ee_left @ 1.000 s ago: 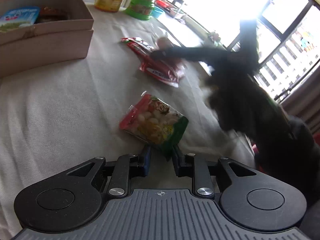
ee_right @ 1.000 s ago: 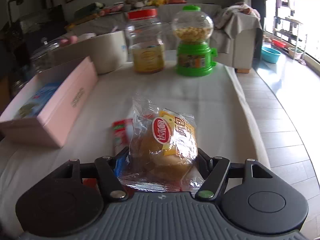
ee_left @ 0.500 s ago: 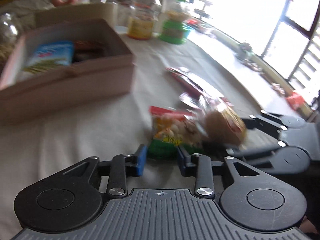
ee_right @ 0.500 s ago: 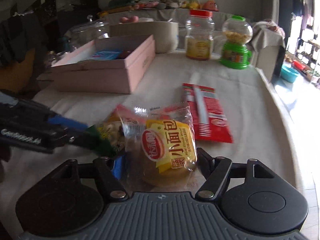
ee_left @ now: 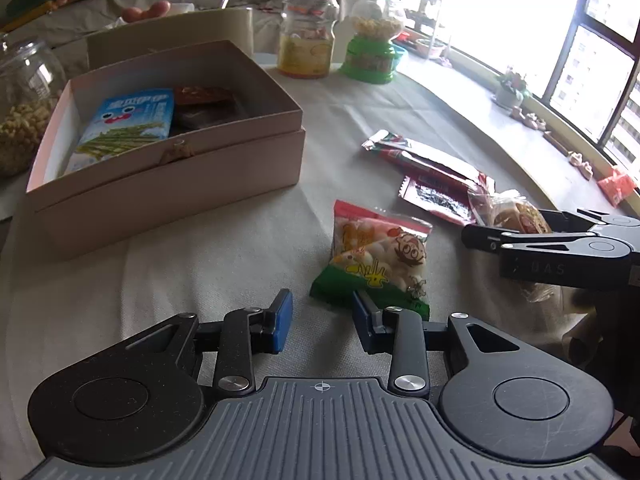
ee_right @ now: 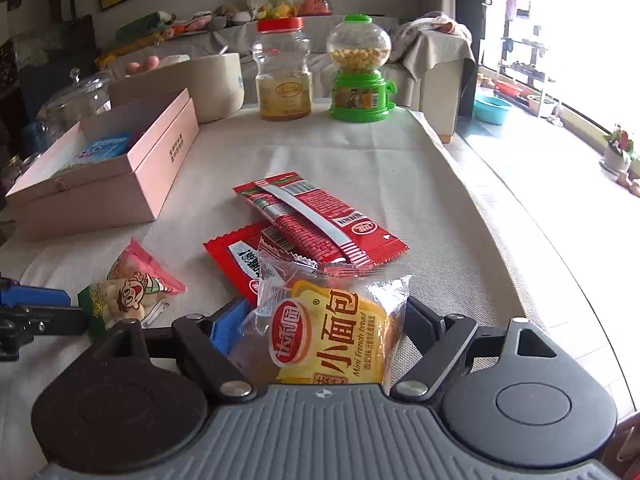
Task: Organize snacks
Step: 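Close the left tool on the green-and-white snack bag while the right tool holds the bread packet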
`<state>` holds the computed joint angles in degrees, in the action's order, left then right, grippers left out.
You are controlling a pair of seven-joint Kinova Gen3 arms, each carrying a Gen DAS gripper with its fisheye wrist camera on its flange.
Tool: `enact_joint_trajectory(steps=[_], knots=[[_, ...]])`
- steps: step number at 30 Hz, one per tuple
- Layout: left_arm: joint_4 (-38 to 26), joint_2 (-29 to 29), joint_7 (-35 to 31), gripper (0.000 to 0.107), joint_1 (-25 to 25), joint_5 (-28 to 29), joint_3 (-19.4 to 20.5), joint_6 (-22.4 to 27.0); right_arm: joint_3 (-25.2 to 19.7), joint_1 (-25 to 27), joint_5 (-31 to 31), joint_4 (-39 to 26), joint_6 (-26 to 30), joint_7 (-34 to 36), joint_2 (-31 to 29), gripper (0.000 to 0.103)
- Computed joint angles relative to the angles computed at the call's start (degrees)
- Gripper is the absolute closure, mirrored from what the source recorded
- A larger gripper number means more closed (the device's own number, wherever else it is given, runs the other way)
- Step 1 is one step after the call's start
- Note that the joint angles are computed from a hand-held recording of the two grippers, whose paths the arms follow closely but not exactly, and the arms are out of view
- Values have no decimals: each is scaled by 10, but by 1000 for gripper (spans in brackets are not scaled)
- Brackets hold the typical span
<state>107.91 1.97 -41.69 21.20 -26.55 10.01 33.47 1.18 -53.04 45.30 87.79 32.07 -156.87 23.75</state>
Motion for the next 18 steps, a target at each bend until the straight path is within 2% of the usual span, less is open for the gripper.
enact_joint_trajectory(steps=[2, 4, 7, 10, 12, 14, 15, 16, 18], knots=[[-1, -1, -26, 70, 19, 18, -26, -2, 9, -14, 14, -1, 13, -19, 2, 20], [-3, -4, -73, 70, 14, 43, -29, 3, 11, -16, 21, 7, 11, -42, -3, 20], [-6, -11, -143, 70, -3, 71, -12, 21, 13, -8, 34, 32, -20, -80, -18, 20], [-3, -16, -213, 70, -19, 116, 8, 19, 20, -5, 50, 52, -48, -122, -27, 19], [-9, -13, -259, 67, -56, 143, 48, 23, 8, 10, 37, 48, -49, -115, -25, 19], [-20, -5, -306, 57, -106, 164, 101, 30, 10, 6, 42, 47, -47, -120, -24, 18], [-25, 0, -329, 47, -122, 178, 117, 33, 9, 5, 43, 46, -44, -119, -23, 18], [-30, 5, -353, 34, -127, 192, 123, 34, 9, 5, 44, 45, -42, -120, -22, 18], [-38, 15, -399, 16, -106, 222, 103, 39, 9, 5, 46, 46, -44, -124, -22, 18]])
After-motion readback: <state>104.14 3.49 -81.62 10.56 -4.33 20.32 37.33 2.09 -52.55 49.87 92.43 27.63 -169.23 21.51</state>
